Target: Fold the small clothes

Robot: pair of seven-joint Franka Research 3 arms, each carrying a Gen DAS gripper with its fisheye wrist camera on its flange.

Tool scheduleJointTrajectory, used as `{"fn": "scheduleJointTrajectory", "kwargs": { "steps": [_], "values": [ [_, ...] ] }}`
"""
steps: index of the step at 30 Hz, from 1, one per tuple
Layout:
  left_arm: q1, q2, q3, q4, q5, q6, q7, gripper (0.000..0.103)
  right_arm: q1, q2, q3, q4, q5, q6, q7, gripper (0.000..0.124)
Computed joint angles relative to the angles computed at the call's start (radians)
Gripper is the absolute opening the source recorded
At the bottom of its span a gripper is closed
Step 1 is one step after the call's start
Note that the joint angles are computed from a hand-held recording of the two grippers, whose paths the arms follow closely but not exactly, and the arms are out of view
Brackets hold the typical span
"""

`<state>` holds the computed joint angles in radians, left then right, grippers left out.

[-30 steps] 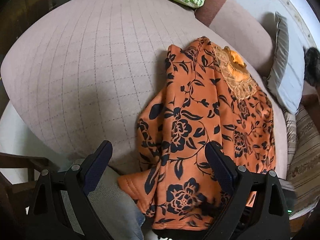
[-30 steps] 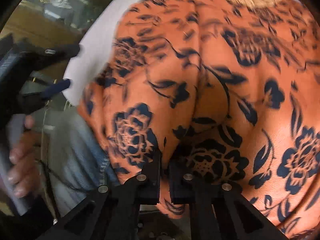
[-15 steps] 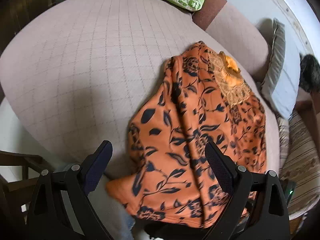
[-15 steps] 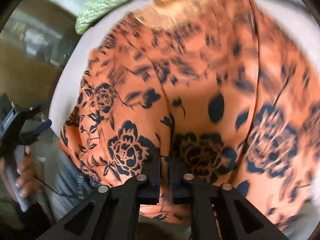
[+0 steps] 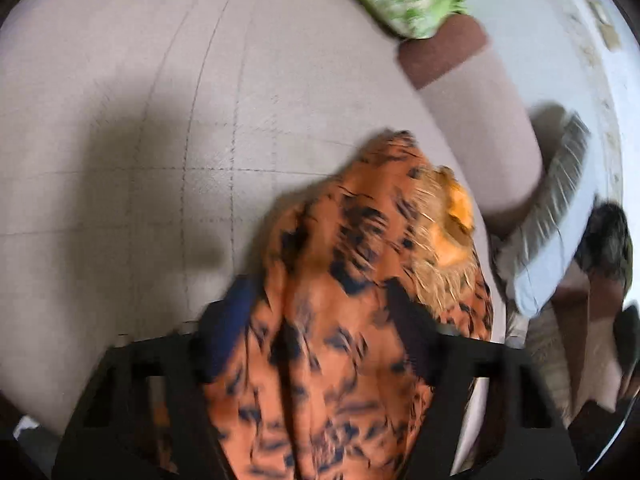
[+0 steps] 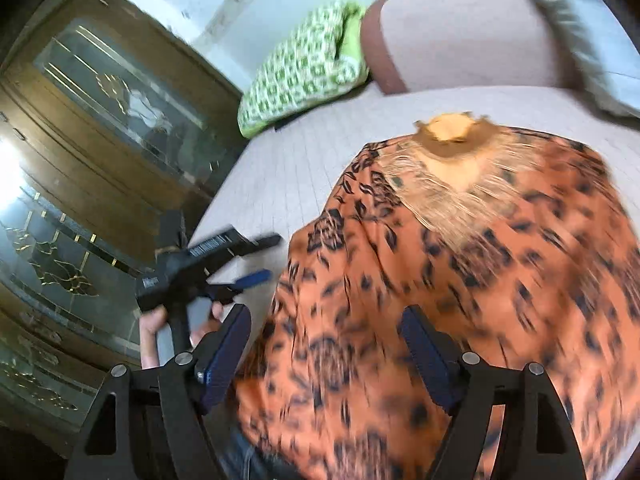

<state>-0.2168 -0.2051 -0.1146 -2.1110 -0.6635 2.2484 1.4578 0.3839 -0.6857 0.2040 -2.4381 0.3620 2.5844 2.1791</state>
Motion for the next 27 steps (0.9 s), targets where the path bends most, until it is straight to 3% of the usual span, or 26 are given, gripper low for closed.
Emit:
{"fn": "scheduleJointTrajectory", "kwargs": {
  "steps": [2, 5, 7, 13, 14, 15, 16, 18, 20, 25, 27],
  "values": [
    [0.003, 0.030, 0.010, 0.005, -0.032, -0.017, 0.014, 0.043, -0.001, 0.154, -0.037, 0.090, -0.003, 0.005, -0.060, 0.072],
    [0.014, 0.062, 0.017, 0.011, -0.123, -0.043, 0.053, 0.034, 0.026, 0.343, -0.123, 0.193, 0.076, 0.010, -0.186, 0.059],
    [0.025, 0.067, 0.010, 0.014, -0.142, -0.042, 0.054, 0.032, 0.025, 0.468, -0.161, 0.280, 0.164, 0.000, -0.281, 0.058],
    [0.038, 0.101, -0.006, 0.033, -0.187, -0.039, 0.079, 0.032, -0.063, 0.684, -0.142, 0.482, 0.103, -0.069, -0.257, 0.052],
    [0.043, 0.108, -0.004, 0.033, -0.214, -0.044, 0.082, 0.032, -0.071, 0.719, -0.141, 0.515, 0.073, -0.095, -0.233, 0.043],
    [0.048, 0.109, -0.004, 0.031, -0.233, -0.046, 0.085, 0.030, -0.074, 0.727, -0.138, 0.520, 0.060, -0.091, -0.212, 0.032],
    [0.053, 0.109, -0.006, 0.030, -0.236, -0.047, 0.083, 0.021, -0.078, 0.730, -0.135, 0.521, 0.070, -0.080, -0.222, 0.029],
    [0.061, 0.102, -0.007, 0.024, -0.243, -0.044, 0.078, 0.014, -0.081, 0.700, -0.131, 0.509, 0.049, -0.050, -0.227, 0.004],
    [0.064, 0.082, -0.003, 0.003, -0.289, -0.035, 0.095, 0.011, -0.084, 0.663, -0.129, 0.481, 0.056, 0.017, -0.219, 0.004],
    [0.056, 0.068, -0.002, -0.008, -0.298, -0.022, 0.098, 0.011, -0.108, 0.671, -0.130, 0.526, -0.184, -0.020, -0.040, 0.000],
    [0.060, 0.075, 0.001, -0.014, -0.301, -0.025, 0.081, 0.011, -0.123, 0.646, -0.143, 0.479, -0.185, 0.044, 0.027, 0.000]
  ]
}}
